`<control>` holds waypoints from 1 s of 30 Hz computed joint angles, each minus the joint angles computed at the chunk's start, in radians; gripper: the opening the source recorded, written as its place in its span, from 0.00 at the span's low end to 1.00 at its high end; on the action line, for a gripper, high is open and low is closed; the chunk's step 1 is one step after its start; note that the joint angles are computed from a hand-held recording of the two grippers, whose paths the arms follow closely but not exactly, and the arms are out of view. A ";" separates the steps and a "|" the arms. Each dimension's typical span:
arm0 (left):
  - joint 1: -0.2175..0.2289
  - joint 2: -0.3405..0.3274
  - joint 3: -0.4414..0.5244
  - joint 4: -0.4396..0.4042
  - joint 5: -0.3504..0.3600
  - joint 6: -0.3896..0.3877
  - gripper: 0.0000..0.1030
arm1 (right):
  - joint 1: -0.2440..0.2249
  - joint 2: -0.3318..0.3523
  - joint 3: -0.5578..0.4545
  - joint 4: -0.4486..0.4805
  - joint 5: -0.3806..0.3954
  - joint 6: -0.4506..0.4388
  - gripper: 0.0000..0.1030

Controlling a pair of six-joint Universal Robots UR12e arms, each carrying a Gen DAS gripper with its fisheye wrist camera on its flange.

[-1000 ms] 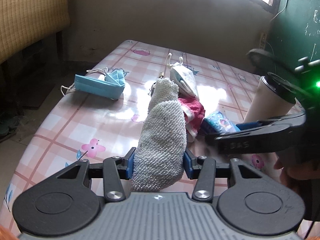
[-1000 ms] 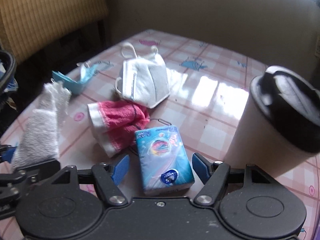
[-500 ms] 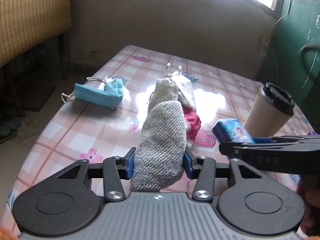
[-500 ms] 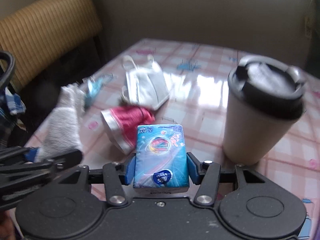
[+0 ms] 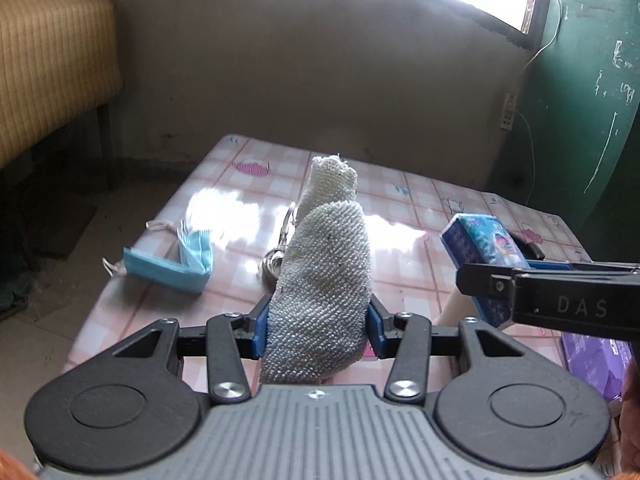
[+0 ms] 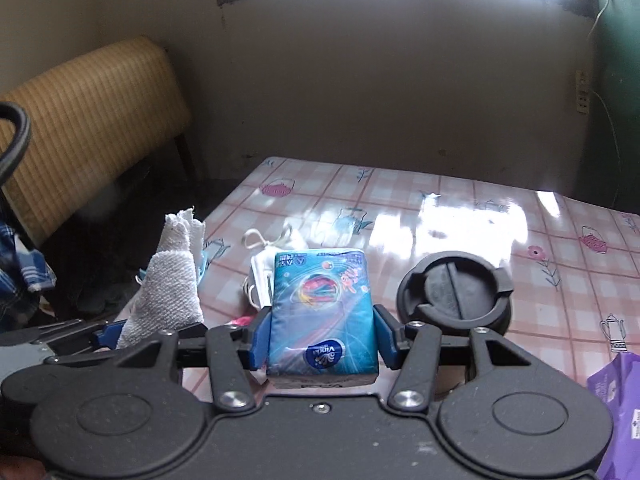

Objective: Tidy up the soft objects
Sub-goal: 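Lift the towel and tissue pack and carry them toward the cardboard box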

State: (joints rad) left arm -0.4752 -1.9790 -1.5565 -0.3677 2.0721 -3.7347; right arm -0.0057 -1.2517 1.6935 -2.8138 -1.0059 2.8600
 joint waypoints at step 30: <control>-0.019 -0.061 0.144 -0.066 -0.016 0.076 0.46 | -0.049 -0.020 -0.017 0.004 -0.006 0.045 0.62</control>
